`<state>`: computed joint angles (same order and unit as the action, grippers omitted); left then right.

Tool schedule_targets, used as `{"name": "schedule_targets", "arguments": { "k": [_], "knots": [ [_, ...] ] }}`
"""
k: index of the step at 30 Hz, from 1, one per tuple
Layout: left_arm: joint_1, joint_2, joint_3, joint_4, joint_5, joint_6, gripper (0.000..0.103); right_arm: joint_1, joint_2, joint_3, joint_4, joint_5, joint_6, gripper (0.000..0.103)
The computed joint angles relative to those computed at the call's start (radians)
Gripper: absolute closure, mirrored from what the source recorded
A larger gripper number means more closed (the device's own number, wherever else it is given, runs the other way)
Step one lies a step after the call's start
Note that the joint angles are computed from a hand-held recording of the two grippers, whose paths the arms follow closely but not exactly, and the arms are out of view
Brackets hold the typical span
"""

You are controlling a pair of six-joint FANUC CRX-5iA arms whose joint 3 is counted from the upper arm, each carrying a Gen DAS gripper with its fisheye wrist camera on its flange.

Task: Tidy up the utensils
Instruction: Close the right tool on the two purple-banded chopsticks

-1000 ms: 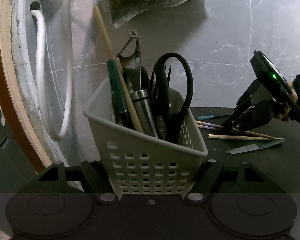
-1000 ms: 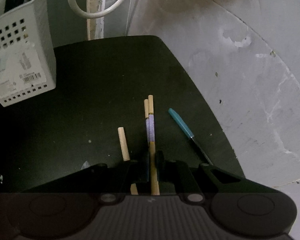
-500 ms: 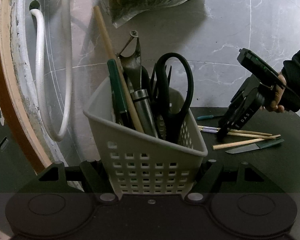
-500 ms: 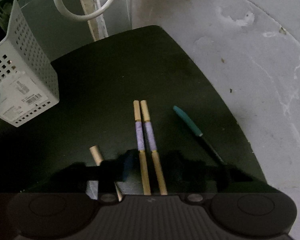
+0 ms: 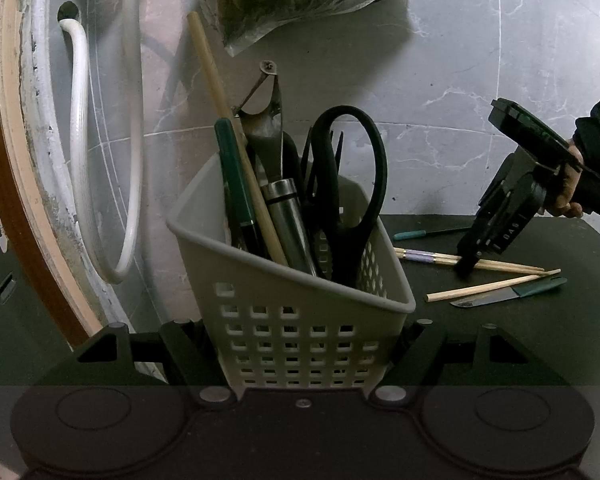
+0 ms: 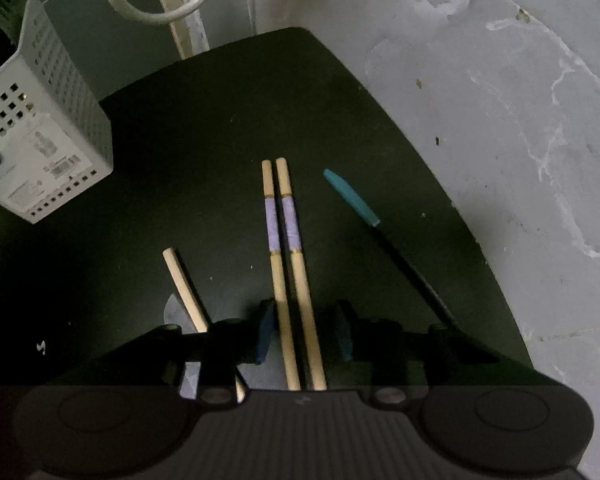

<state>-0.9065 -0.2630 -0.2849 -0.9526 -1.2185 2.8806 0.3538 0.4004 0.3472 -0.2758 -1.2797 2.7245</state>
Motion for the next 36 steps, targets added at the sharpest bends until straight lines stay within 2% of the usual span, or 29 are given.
{"name": "schedule_targets", "arguments": {
  "k": [1, 11, 12, 19, 23, 29, 32, 36],
  "knots": [
    [0.0, 0.0, 0.0, 0.0, 0.0, 0.0, 0.026, -0.002, -0.003, -0.004, -0.007, 0.001, 0.006, 0.088],
    [0.006, -0.002, -0.001, 0.005, 0.006, -0.008, 0.026, -0.037, -0.057, -0.076, -0.083, 0.075, 0.036, 0.091],
    [0.008, -0.003, -0.001, 0.007, 0.008, -0.011, 0.026, -0.041, -0.066, -0.088, -0.091, 0.084, 0.047, 0.096],
    [0.016, -0.004, -0.002, 0.011, 0.015, -0.019, 0.026, -0.052, -0.104, -0.144, -0.11, 0.124, 0.072, 0.096],
    [0.017, -0.004, -0.001, 0.013, 0.016, -0.023, 0.026, -0.032, -0.126, -0.182, -0.074, 0.155, 0.083, 0.094],
    [0.014, -0.002, 0.0, 0.009, 0.011, -0.015, 0.026, -0.033, -0.094, -0.134, -0.064, 0.092, 0.051, 0.093],
    [0.011, -0.001, 0.001, 0.007, 0.008, -0.008, 0.026, -0.022, -0.102, -0.147, -0.052, 0.1, 0.045, 0.095],
    [0.006, 0.0, -0.001, 0.003, 0.006, 0.002, 0.026, -0.038, -0.109, -0.153, -0.103, 0.091, 0.043, 0.097]
  ]
}}
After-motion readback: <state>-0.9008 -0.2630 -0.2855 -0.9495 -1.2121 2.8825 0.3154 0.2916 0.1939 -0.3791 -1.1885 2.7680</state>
